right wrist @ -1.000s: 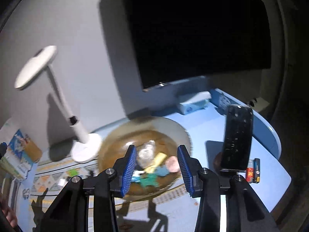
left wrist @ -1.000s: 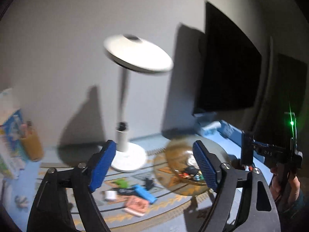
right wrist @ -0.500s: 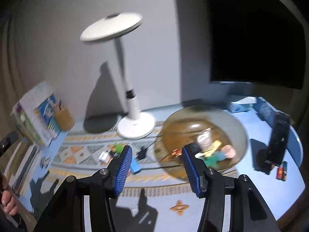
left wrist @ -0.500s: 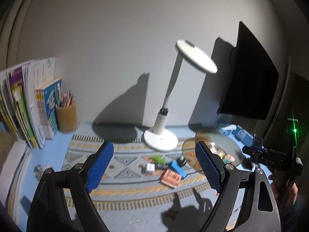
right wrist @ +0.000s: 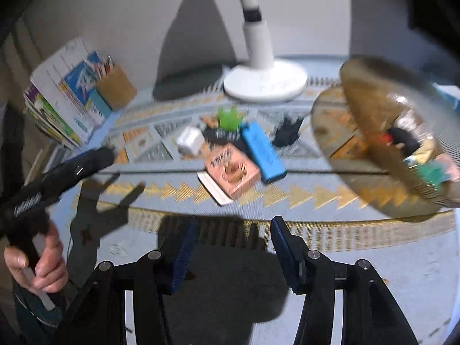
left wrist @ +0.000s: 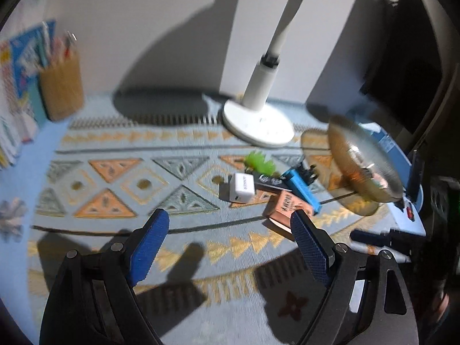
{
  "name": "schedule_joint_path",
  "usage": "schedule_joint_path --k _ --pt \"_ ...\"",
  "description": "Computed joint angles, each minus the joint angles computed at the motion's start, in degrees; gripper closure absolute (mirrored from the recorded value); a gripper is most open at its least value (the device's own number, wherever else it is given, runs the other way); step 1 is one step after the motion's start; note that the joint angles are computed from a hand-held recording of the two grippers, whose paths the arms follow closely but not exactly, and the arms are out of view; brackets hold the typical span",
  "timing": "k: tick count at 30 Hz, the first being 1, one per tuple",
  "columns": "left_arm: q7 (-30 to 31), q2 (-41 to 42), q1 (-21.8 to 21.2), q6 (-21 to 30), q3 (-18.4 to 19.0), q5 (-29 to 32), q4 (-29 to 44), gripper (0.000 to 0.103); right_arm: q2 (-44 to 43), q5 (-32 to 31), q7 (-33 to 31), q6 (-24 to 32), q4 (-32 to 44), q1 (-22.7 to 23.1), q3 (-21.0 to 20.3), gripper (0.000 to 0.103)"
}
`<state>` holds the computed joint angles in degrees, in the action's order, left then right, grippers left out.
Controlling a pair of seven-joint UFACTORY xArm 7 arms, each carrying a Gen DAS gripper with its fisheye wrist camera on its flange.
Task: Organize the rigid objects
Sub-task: 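Move both tools back toward the remaining items, then grasp the white charger with left tool while right tool grasps the capybara snack box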
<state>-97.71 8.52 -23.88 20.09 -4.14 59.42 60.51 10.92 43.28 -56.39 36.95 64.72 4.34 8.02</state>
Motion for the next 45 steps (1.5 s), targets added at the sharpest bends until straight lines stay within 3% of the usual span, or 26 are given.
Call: schedule_joint_path --k 6,8,14,17,19,24,26,27,31,36,45 --pt "9.8 10.1 0.8 -3.6 1.6 -8.5 7.9 0.018 6.4 -4.9 2.0 -2.2 3.6 0.9 1.1 0.051" --pt "12.7 12.3 0.3 -3.5 2.1 -10.9 10.1 0.018 7.1 -3.9 -0.2 -3.1 4.2 0.0 2.5 0.044" --pt "16.1 15.5 -3.0 -4.7 5.8 -14.7 13.0 0.026 9.1 -9.1 -1.8 -9.6 5.0 1.1 3.8 0.039" --pt "19.4 16.6 -3.2 -6.0 6.4 -18.3 13.7 0.04 10.5 -9.6 -2.8 -10.7 6.3 0.6 5.2 0.038" --pt "20.2 17.1 -4.6 -6.2 8.1 -19.2 14.3 0.04 11.3 -9.6 -3.8 -12.2 6.8 0.4 6.2 0.038" --pt "21.5 17.9 -8.0 -6.2 11.7 -20.3 15.0 0.063 12.6 -8.7 -6.1 -14.7 7.3 -0.3 8.8 0.038" --pt "21.5 17.8 -8.6 -6.2 12.3 -20.5 14.9 0.075 12.7 -7.9 -7.1 -15.1 7.3 -0.9 9.6 0.045" --pt "21.0 17.7 -8.9 -6.7 12.8 -20.3 14.6 0.075 12.5 -7.2 -7.8 -15.1 7.1 -1.3 10.1 0.057" --pt "17.3 15.5 -11.2 -7.9 15.2 -18.3 11.8 0.076 10.6 -3.2 -10.4 -12.0 5.9 -3.1 10.9 0.057" --pt "6.5 9.4 -15.4 -5.0 17.1 -8.1 6.4 0.076 3.4 5.9 -17.6 -9.9 -0.6 -5.1 9.7 0.058" --pt "-12.4 4.1 -16.7 -2.1 13.4 6.5 -0.1 0.076 -4.3 11.2 -20.5 -8.6 -9.4 -3.1 1.3 0.057"
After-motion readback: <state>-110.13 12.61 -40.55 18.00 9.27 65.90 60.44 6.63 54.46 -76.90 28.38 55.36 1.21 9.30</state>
